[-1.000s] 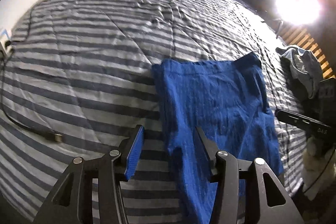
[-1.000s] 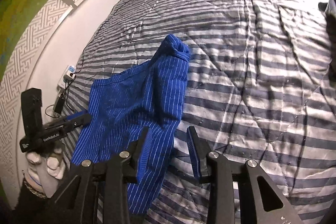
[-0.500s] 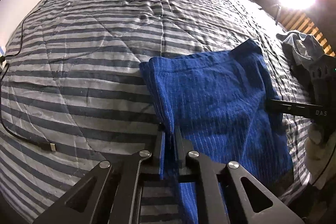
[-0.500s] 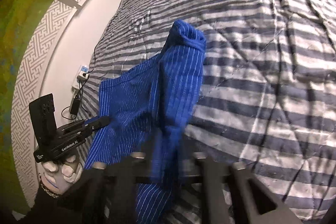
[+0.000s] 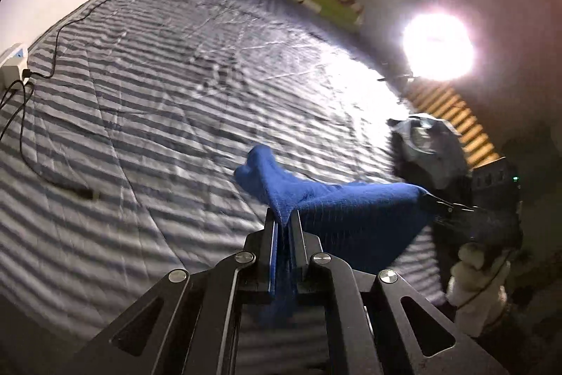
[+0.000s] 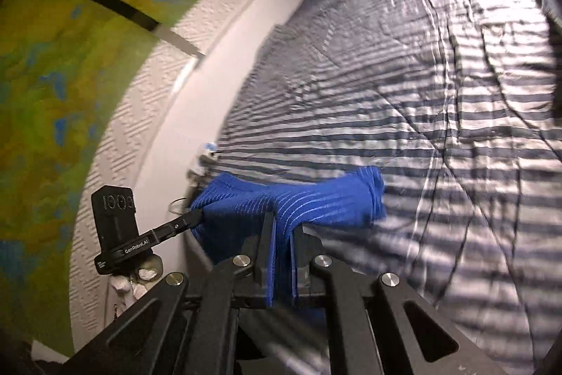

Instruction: Organize objects

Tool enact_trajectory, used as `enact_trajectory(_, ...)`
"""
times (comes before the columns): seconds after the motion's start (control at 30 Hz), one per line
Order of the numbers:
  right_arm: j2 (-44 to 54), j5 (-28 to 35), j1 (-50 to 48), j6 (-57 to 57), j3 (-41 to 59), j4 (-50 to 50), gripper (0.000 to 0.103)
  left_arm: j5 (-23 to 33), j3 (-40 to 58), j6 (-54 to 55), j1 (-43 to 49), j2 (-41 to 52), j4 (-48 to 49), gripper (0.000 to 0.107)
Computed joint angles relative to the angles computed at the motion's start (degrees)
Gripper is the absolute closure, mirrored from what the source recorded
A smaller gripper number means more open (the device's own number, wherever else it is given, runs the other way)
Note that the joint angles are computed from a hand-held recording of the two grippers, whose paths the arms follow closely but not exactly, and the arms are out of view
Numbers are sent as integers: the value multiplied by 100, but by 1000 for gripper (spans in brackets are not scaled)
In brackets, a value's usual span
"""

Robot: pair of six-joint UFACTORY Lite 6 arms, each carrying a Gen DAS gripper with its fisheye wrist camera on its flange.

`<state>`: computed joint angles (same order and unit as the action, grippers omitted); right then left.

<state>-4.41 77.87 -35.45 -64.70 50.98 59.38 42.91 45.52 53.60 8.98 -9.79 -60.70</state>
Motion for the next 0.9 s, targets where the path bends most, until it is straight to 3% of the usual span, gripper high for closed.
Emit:
enact_trajectory(0.17, -1103, 1553, -1433, -172, -492, -426, 97, 1165, -643, -974, 410, -1578, 592, 103)
enact_trajectory(0.2, -1223, 1773, -1672, -242, -587, -539, 97, 1502, -662, -1120, 545, -1709, 673, 103)
enact_trajectory(0.3, -1399, 2073, -2183, -436, -838, -895, 97, 1794, -499, -1401, 505, -1444, 854, 102)
enact_trajectory(0.37, -1224, 1781, -2075, -440, -896, -982, 97, 1438, -345, -1632, 123, -991, 986, 102)
enact_trajectory(0.47, -493, 881, -1539, -243, -734, -842, 97, 871, 348, -1685, -328, 474, 823, 102)
enact_trajectory(0.6, 916, -251, -694, 109, 48, -461, 97, 631, 1690, -1831, -641, 2418, 580, 102)
enact_trajectory(0.7, 1915, -587, -466, 310, 778, -416, 97, 638, 2753, -2132, -725, 3624, 519, 102)
enact_trajectory(0.9, 3123, -933, -154, 638, 1732, -364, 97, 620, 4112, -2732, -1031, 4751, 912, 100)
